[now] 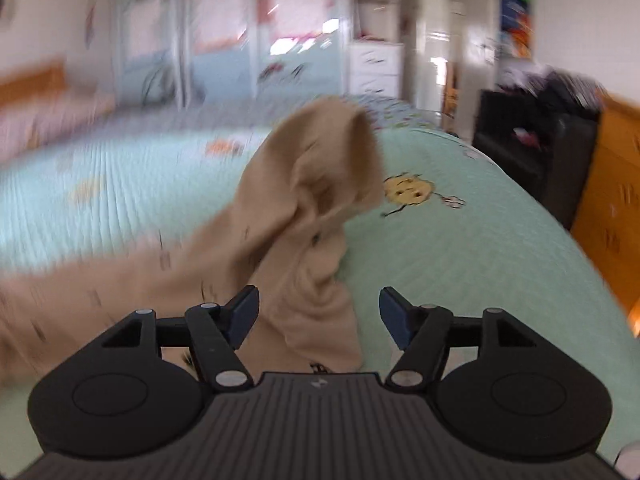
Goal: Fold clothes
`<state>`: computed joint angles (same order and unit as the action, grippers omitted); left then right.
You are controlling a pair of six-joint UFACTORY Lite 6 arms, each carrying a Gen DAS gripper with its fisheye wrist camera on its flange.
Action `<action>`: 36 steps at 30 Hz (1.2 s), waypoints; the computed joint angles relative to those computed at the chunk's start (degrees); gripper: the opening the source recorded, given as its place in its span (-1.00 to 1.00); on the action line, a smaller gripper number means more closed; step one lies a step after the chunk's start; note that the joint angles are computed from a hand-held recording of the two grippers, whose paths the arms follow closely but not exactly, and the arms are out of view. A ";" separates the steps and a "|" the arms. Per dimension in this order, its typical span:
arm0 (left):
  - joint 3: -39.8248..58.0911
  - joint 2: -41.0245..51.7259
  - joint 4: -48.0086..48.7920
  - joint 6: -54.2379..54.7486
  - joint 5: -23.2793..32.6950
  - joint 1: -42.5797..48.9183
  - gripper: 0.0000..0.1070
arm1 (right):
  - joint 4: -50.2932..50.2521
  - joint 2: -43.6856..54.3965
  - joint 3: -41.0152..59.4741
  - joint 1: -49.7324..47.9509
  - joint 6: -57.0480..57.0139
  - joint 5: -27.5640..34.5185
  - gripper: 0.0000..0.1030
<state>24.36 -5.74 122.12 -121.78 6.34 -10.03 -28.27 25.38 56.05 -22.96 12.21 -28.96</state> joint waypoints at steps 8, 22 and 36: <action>0.84 0.63 -8.74 8.25 -0.19 -0.50 0.92 | 19.41 9.15 9.20 7.50 -30.59 3.87 0.28; 0.07 -1.42 -25.54 23.54 1.98 -2.87 0.92 | -18.99 -11.18 -6.59 -20.81 44.06 -16.76 -0.62; -0.79 -5.90 -42.00 40.19 0.94 -0.95 0.92 | -23.16 -25.22 -29.99 -34.84 31.32 -21.97 -0.03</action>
<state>23.57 -11.64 80.12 -81.60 7.28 -10.98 -51.43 0.17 26.06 -57.81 43.53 -50.93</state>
